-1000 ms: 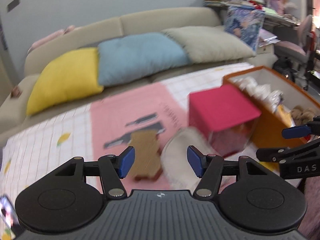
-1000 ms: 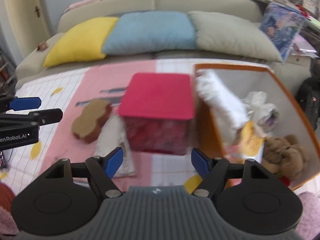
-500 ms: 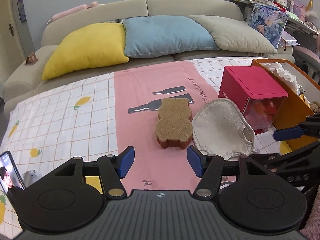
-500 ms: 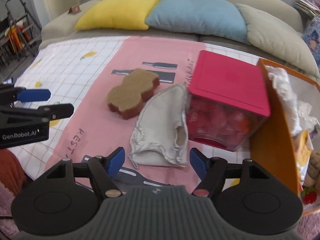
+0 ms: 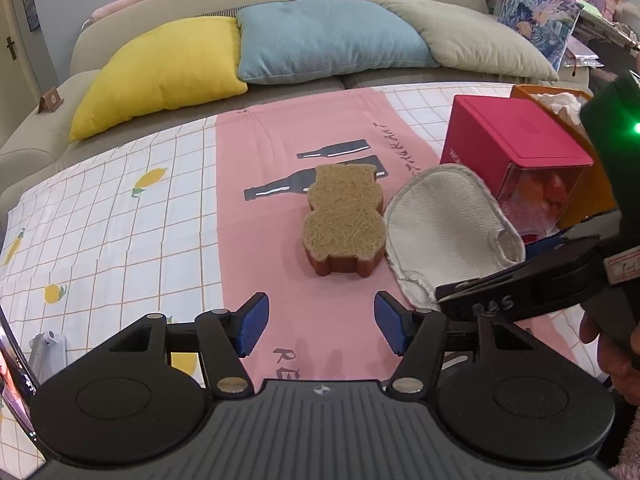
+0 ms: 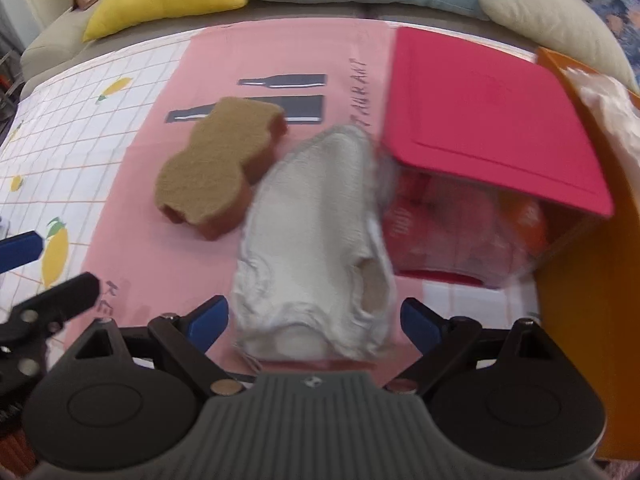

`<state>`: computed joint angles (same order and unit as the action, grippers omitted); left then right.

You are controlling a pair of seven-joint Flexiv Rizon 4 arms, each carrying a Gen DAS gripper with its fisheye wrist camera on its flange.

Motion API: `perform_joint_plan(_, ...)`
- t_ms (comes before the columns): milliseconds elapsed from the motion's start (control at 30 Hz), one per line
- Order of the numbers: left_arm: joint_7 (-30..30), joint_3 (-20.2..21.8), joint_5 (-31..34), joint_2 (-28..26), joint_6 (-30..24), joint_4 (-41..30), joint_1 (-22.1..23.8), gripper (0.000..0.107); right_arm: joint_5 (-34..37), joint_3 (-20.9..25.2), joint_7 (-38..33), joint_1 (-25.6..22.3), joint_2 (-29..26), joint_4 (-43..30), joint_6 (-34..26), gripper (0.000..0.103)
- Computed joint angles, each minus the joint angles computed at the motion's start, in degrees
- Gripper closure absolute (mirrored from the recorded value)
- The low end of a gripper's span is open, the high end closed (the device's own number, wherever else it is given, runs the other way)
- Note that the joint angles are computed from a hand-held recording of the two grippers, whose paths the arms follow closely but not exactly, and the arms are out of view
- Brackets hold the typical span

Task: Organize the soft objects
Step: 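Grasp the beige cloth mitt at its rim with the right gripper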

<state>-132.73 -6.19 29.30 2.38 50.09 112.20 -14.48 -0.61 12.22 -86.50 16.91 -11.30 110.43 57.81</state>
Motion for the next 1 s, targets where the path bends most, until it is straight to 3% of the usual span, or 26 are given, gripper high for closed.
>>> perform_joint_plan(100, 0.81, 0.32, -0.99, -0.19, -0.32, 0.02, 0.3, 0.035, -4.33, -0.46, 0.99, 1.52, -0.8, 0.53, 0.29, 0.009)
perform_joint_plan(267, 2.55, 0.58, -2.2, -0.75, -0.88, -0.19, 0.53, 0.035, -4.58, -0.09, 1.13, 1.97, -2.19, -0.62, -2.15, 0.009)
perform_joint_plan(367, 3.87, 0.83, -2.93, -1.44, 0.13, -0.24, 0.6, 0.03, -7.54, -0.65, 1.55, 2.61, -2.54, 0.06, -2.18, 0.018)
perform_joint_plan(467, 5.12, 1.13, -2.5, -2.38, 1.54, -0.61, 0.68, 0.027, -5.53, 0.05, -0.39, 1.8, -2.51, -0.52, -2.6, 0.041)
perform_joint_plan(600, 8.4, 2.15, -4.6, -4.07, 4.3, -0.69, 1.18, 0.021, -4.86, 0.21, -2.79, 1.47, -1.93, -1.13, -3.08, 0.084)
perform_joint_plan(800, 12.41, 3.15, -5.97, -5.85, 6.25, -1.75, 1.22, 0.021, -3.76, 0.53, -7.77, 0.7, 1.4, 0.55, 0.37, 0.088)
perform_joint_plan(900, 13.27, 3.65, -6.37, -6.82, 6.96, -2.45, 1.33, 0.02, -9.29, -0.95, -5.05, 1.65, 2.32, 3.12, 4.96, 0.088)
perform_joint_plan(1000, 14.12, 4.32, -7.7, -8.42, 8.43, -2.97, 1.74, 0.019, -11.16, -1.26, -3.58, 1.89, 1.6, 2.78, 4.43, 0.088)
